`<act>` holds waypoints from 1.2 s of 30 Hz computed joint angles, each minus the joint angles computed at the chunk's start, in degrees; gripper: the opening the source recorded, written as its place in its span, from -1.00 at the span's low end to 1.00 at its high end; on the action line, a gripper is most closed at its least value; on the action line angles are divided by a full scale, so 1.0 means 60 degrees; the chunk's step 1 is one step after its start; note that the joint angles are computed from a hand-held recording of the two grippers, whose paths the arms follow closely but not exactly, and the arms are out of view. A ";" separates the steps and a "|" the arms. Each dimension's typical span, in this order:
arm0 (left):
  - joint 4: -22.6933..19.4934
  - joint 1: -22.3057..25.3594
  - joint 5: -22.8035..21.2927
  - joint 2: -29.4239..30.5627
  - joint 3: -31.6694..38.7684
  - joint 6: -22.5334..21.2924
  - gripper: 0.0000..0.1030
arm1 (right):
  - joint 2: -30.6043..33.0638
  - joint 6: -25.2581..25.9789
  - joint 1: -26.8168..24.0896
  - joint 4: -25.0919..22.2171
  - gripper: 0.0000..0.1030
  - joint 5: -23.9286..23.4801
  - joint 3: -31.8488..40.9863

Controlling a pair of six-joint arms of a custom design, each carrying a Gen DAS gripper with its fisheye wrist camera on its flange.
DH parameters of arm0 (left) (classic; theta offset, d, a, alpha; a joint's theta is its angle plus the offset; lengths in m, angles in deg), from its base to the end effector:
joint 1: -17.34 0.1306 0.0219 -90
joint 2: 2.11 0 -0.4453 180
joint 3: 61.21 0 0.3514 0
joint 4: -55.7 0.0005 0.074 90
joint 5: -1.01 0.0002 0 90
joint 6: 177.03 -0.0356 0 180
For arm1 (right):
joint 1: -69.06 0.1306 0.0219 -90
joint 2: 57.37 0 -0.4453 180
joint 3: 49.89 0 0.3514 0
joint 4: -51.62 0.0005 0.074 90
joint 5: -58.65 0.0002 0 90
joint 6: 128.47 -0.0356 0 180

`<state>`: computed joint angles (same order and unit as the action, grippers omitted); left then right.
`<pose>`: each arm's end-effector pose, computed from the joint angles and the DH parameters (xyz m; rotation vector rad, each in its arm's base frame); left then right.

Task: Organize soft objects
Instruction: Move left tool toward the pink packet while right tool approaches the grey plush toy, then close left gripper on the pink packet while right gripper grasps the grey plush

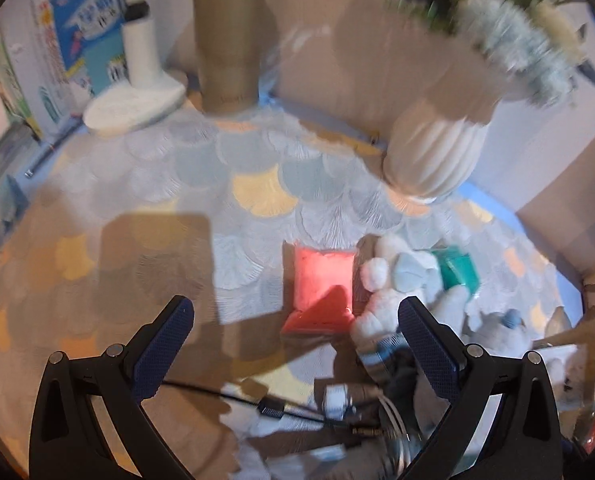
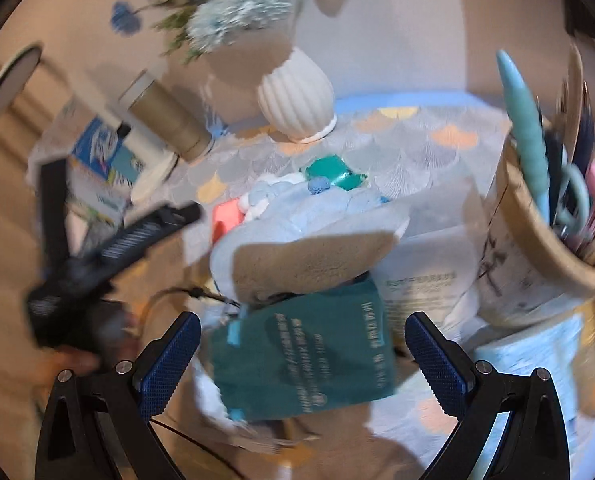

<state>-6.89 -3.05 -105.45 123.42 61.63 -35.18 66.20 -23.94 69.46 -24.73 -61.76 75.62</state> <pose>0.6377 -0.2268 0.3782 -0.7924 2.5064 -0.0324 0.6471 0.0220 0.4126 -0.4552 2.6924 0.6901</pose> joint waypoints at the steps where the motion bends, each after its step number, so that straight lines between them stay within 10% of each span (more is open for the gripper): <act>1: -0.0145 0.0040 0.0111 0.0182 0.0153 0.0011 0.97 | -0.0092 -0.0142 0.0037 0.0231 1.00 0.0054 -0.0119; 11: -0.0614 0.0109 0.0060 0.0822 0.0628 -0.0357 0.61 | -0.1997 0.3269 0.0939 0.6671 1.00 0.1759 -0.3872; 19: -0.0776 0.0105 -0.0518 0.0717 0.0505 -0.0698 -0.07 | -0.1206 0.3951 0.1284 0.6530 1.00 0.2494 -0.3452; 23: -0.0642 0.0190 -0.0396 0.0567 0.0319 -0.0180 -0.10 | -0.1098 0.4552 0.1339 0.6152 0.64 0.2307 -0.3357; 25: -0.0620 0.0206 -0.0319 0.0507 0.0254 -0.0048 -0.11 | -0.1221 0.4869 0.1331 0.6342 -0.01 0.2101 -0.3556; 36: 0.0387 0.0104 -0.0285 -0.0679 -0.0858 -0.0209 -0.11 | -0.1391 0.4131 0.1128 0.5951 -0.10 0.1332 -0.3123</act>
